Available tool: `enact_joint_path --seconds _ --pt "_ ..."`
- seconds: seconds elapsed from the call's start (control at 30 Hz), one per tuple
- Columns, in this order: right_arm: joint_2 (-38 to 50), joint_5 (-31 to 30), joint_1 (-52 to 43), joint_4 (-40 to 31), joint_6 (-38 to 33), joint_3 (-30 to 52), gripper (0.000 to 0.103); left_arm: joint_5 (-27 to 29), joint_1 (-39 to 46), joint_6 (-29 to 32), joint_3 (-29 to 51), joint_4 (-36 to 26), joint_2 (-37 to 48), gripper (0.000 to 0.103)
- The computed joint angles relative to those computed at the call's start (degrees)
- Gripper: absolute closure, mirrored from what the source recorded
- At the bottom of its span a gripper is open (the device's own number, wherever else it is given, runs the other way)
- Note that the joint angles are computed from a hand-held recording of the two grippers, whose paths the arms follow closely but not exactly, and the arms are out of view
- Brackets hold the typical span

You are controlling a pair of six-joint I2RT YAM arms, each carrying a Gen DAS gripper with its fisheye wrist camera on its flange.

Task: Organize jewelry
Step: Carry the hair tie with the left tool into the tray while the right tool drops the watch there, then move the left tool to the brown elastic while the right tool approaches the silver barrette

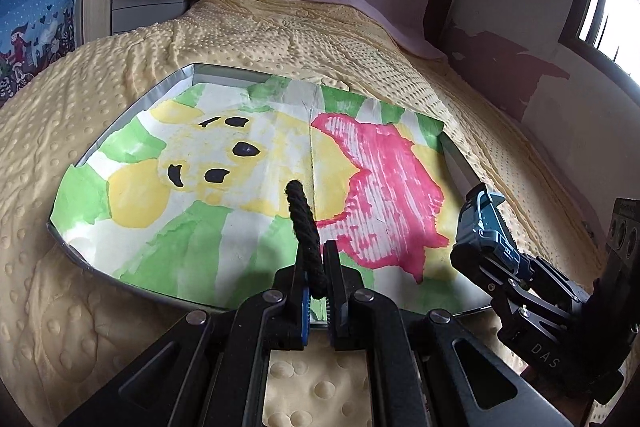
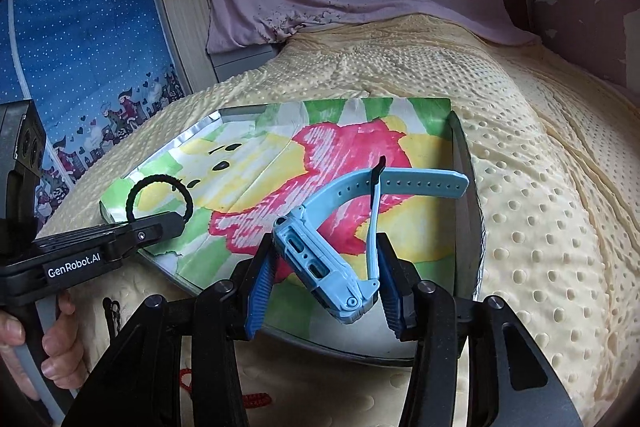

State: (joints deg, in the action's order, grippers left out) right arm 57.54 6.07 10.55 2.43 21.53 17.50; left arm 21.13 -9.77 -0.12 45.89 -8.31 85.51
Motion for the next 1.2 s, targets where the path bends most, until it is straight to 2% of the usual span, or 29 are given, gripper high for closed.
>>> enact_joint_path --seconds 0.17,0.37,0.5,0.57,0.6,0.67,0.7,0.73,0.87,1.0,1.13,1.2 --pt "0.3 0.5 0.0 0.0 0.4 -0.3 0.055 -0.4 0.2 -0.8 0.0 -0.6 -0.2 0.097" --pt "-8.1 3.4 0.8 -3.0 0.9 -2.9 0.050 0.3 1.0 -1.6 -1.0 -0.7 -1.6 0.096" --pt "-12.3 4.8 1.2 -5.5 0.9 -3.4 0.044 0.4 1.2 -1.7 -1.8 -0.8 -2.8 0.091" --pt "-15.0 4.4 0.6 -7.0 0.9 -4.0 0.043 0.1 1.1 -1.6 -2.5 -0.7 -4.0 0.085" --pt "-16.1 4.4 0.6 -7.6 1.0 -4.3 0.043 0.1 1.2 -1.5 -3.1 -0.7 -5.0 0.077" --pt "-18.7 5.2 0.8 -9.2 1.3 -4.8 0.039 -0.5 1.2 -1.6 -4.5 0.0 -7.3 0.052" --pt "-19.9 5.7 1.1 -9.9 1.6 -4.9 0.037 -1.4 1.0 -1.6 -5.7 0.9 -9.0 0.033" --pt "-21.3 6.0 1.3 -10.9 1.7 -5.1 0.036 -2.9 0.7 -1.8 -6.7 1.6 -10.5 0.027" --pt "-27.3 8.7 3.2 -15.0 2.7 -5.6 0.035 -2.0 2.0 -1.2 -7.9 0.4 -12.8 0.027" --pt "-35.0 13.1 7.5 -21.2 4.3 -5.5 0.026 -0.8 3.9 -1.2 -10.8 0.3 -16.5 0.026" --pt "-41.5 18.7 13.8 -28.0 7.4 -5.0 0.023 -1.3 4.9 -1.2 -14.9 0.2 -23.4 0.012" --pt "-44.0 23.2 18.8 -31.8 10.0 -4.5 0.014 -1.7 5.3 -0.7 -16.6 -1.0 -27.6 0.010"
